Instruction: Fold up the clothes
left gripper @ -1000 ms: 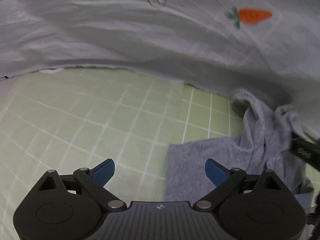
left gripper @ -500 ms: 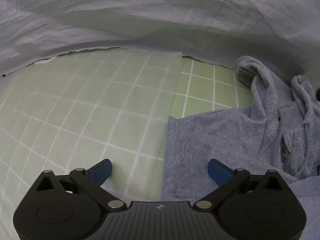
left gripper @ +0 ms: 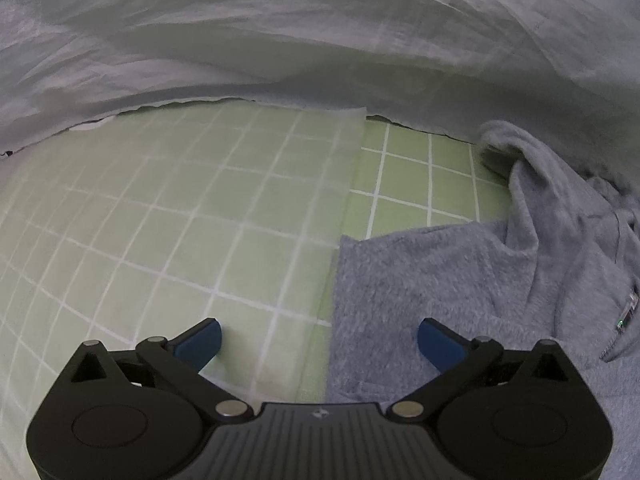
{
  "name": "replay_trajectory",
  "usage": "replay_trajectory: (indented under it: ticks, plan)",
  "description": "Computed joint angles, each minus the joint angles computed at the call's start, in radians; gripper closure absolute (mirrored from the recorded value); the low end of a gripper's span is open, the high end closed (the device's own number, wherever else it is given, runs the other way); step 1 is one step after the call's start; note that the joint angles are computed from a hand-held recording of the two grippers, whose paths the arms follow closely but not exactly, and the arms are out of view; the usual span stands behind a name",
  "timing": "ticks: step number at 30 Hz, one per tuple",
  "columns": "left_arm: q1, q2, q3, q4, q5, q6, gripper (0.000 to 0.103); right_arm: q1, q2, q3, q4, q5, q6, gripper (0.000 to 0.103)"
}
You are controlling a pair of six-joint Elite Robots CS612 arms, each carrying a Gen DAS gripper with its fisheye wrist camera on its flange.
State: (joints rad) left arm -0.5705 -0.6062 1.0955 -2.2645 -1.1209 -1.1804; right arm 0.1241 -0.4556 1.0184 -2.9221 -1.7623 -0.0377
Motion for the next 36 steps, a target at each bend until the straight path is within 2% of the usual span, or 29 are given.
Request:
replay_trajectory:
  ticks: [2,3,6,9,13,15,17,20,23,24,26,28,29,30,31,33,36]
  plan:
    - [0.007,-0.01,0.016,-0.052,-0.025,-0.032,0.0,-0.009,-0.01,0.013,0.036,0.032,0.051,0.007]
    - [0.01,-0.017,0.029,-0.099,-0.025,-0.042,0.0,-0.009,-0.011,0.013,0.021,0.045,0.045,0.007]
    - [0.019,-0.013,0.022,-0.206,-0.007,0.0,0.0,-0.009,-0.01,0.009,-0.018,0.088,0.029,0.007]
    - [0.037,0.028,-0.052,-0.23,0.004,0.062,0.0,-0.018,0.023,-0.058,-0.024,0.148,0.054,0.007]
    - [0.065,0.105,-0.174,-0.256,-0.025,0.072,0.0,-0.022,0.06,-0.135,-0.011,0.184,0.088,0.007]
    - [0.082,0.15,-0.247,-0.233,-0.088,0.075,0.0,-0.019,0.07,-0.154,0.007,0.16,0.072,0.007]
    - [0.091,0.195,-0.335,-0.142,-0.122,0.084,0.0,-0.017,0.083,-0.188,0.072,0.138,0.049,0.007]
    - [0.09,0.232,-0.403,-0.077,-0.136,0.142,0.0,-0.028,0.092,-0.214,0.163,0.201,0.028,0.007]
    - [0.078,0.249,-0.439,-0.015,-0.107,0.225,0.0,-0.032,0.093,-0.22,0.235,0.21,-0.017,0.007]
    - [0.074,0.253,-0.451,0.016,-0.094,0.248,0.0,-0.034,0.092,-0.221,0.255,0.216,-0.027,0.007]
    - [0.06,0.267,-0.487,0.12,-0.018,0.284,0.0,-0.04,0.085,-0.202,0.241,0.229,-0.008,0.008]
    - [0.042,0.273,-0.505,0.215,0.114,0.275,0.0,-0.036,0.081,-0.19,0.209,0.168,-0.018,0.01]
    - [0.035,0.268,-0.497,0.234,0.166,0.259,0.0,-0.028,0.083,-0.183,0.166,0.102,-0.053,0.01]
    - [0.03,0.256,-0.475,0.231,0.203,0.242,0.0,-0.022,0.085,-0.176,0.121,0.044,-0.092,0.01]
    - [0.024,0.245,-0.455,0.229,0.239,0.223,0.0,-0.021,0.081,-0.159,0.069,0.027,-0.135,0.009]
    - [0.015,0.211,-0.391,0.174,0.275,0.175,0.0,-0.025,0.065,-0.119,-0.006,0.044,-0.178,0.009]
    - [-0.007,0.152,-0.285,0.1,0.367,0.092,0.0,-0.017,0.046,-0.068,-0.128,0.014,-0.209,0.01]
